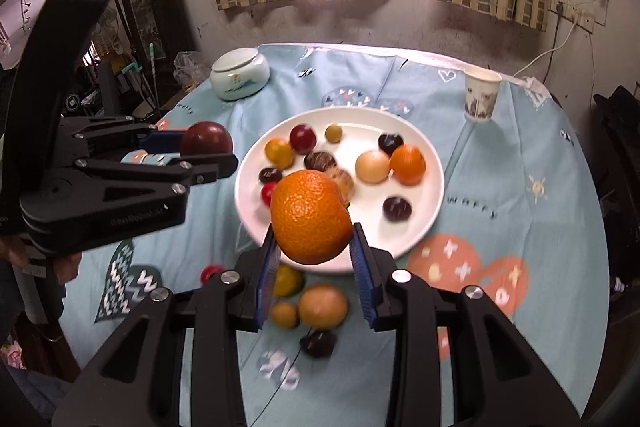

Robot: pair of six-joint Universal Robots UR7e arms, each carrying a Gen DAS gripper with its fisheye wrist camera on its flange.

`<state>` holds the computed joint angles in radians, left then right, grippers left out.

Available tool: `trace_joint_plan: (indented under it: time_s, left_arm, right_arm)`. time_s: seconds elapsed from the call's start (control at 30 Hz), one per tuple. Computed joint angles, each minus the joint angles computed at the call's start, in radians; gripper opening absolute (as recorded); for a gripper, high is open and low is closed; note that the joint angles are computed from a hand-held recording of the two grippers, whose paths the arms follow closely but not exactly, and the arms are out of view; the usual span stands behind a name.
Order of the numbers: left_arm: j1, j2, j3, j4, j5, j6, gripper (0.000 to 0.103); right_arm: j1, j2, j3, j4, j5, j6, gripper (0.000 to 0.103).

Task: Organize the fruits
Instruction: 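Carry the orange and plum over the white plate, lower them and open both tools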

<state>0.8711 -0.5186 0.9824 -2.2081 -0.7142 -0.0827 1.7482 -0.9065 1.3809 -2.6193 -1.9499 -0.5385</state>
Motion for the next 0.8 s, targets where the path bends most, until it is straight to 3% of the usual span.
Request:
trace_joint_plan:
  time_s: [0.2, 0.5, 0.67, 0.73, 0.77, 0.8]
  left_arm:
    - [0.054, 0.151, -0.261, 0.153, 0.008, -0.031, 0.041]
    - [0.100, 0.289, -0.490, 0.291, 0.003, -0.037, 0.041]
    - [0.107, 0.342, -0.592, 0.327, 0.005, -0.027, 0.041]
    - [0.109, 0.350, -0.612, 0.330, 0.004, -0.023, 0.052]
    - [0.108, 0.344, -0.596, 0.311, 0.012, -0.015, 0.055]
    - [0.107, 0.337, -0.581, 0.297, 0.018, -0.012, 0.057]
  right_arm:
    - [-0.019, 0.125, -0.184, 0.047, -0.028, 0.008, 0.035]
    - [-0.044, 0.274, -0.379, 0.141, -0.106, 0.014, 0.035]
    - [-0.052, 0.319, -0.447, 0.172, -0.105, 0.014, 0.035]
    - [-0.054, 0.336, -0.482, 0.210, -0.090, 0.016, 0.036]
    - [-0.051, 0.348, -0.498, 0.214, -0.110, 0.012, 0.038]
    - [-0.047, 0.357, -0.508, 0.206, -0.128, 0.007, 0.052]
